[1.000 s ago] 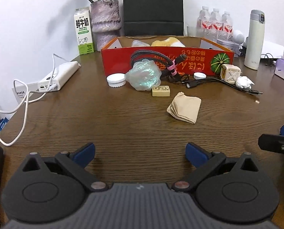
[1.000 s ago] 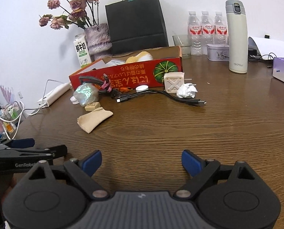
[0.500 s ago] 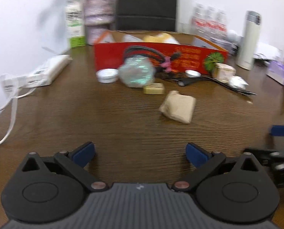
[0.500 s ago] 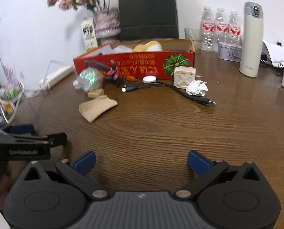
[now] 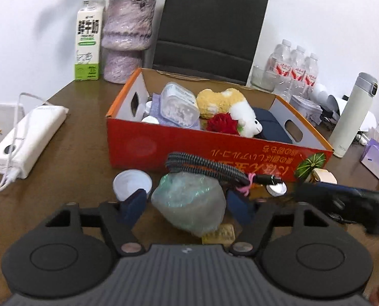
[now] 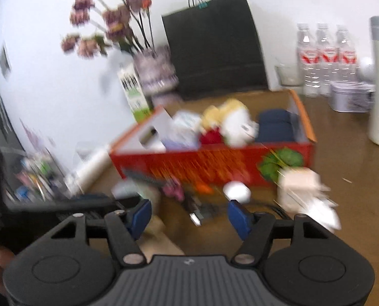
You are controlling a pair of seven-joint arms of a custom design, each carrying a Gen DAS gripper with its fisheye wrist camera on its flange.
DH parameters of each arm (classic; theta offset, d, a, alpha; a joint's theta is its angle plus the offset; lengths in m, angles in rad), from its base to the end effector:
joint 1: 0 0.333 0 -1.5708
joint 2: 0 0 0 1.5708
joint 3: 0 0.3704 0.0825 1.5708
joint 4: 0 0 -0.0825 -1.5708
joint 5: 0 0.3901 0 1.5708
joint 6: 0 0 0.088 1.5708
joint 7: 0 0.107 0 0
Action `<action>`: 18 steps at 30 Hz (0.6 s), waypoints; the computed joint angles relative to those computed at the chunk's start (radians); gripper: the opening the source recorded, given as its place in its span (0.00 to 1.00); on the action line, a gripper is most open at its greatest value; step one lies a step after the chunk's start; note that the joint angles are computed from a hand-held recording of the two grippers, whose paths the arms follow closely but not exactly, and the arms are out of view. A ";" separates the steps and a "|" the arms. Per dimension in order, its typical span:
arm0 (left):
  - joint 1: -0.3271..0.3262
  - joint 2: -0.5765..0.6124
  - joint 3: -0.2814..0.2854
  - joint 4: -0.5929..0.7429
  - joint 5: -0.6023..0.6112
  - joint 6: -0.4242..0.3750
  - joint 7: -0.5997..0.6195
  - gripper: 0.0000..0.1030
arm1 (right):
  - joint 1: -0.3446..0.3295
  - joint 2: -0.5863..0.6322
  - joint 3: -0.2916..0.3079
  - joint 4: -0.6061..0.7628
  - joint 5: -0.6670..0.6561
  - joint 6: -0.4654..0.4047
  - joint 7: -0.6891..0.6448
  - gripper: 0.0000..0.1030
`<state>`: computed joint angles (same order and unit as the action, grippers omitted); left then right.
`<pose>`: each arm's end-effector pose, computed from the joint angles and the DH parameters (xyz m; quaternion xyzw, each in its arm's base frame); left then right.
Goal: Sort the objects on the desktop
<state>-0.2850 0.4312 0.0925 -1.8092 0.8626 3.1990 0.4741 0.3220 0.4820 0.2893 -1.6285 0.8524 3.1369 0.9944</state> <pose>0.6751 -0.2147 0.4406 -0.6281 0.6330 -0.3828 0.2414 0.6676 0.3328 0.4901 -0.6777 0.5377 -0.1191 0.4872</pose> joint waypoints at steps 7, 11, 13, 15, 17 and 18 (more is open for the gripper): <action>-0.151 0.030 0.190 -0.011 0.020 0.131 -0.004 0.31 | 0.021 0.160 -0.006 0.194 -0.004 -0.036 0.125 0.22; -0.123 0.022 0.151 -0.021 -0.009 0.133 0.062 0.26 | 0.020 0.177 0.018 0.189 0.009 0.041 0.121 0.12; -0.188 0.025 0.225 -0.032 -0.041 0.159 0.079 0.22 | 0.037 0.174 0.011 0.186 0.058 0.076 0.084 0.10; -0.290 0.033 0.342 -0.048 -0.099 0.201 0.101 0.18 | 0.013 0.170 0.052 0.155 -0.039 0.152 0.136 0.10; -0.406 0.020 0.462 -0.079 -0.155 0.194 0.140 0.18 | -0.093 0.175 0.212 0.124 -0.118 0.245 0.127 0.10; -0.485 0.016 0.547 -0.105 -0.192 0.219 0.160 0.17 | -0.144 0.182 0.294 0.118 -0.122 0.282 0.084 0.10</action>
<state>-0.7704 0.4474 0.6392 -1.9146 0.6702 3.4176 0.6343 0.1779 0.6641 0.5836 -1.5102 0.7305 3.4188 1.0786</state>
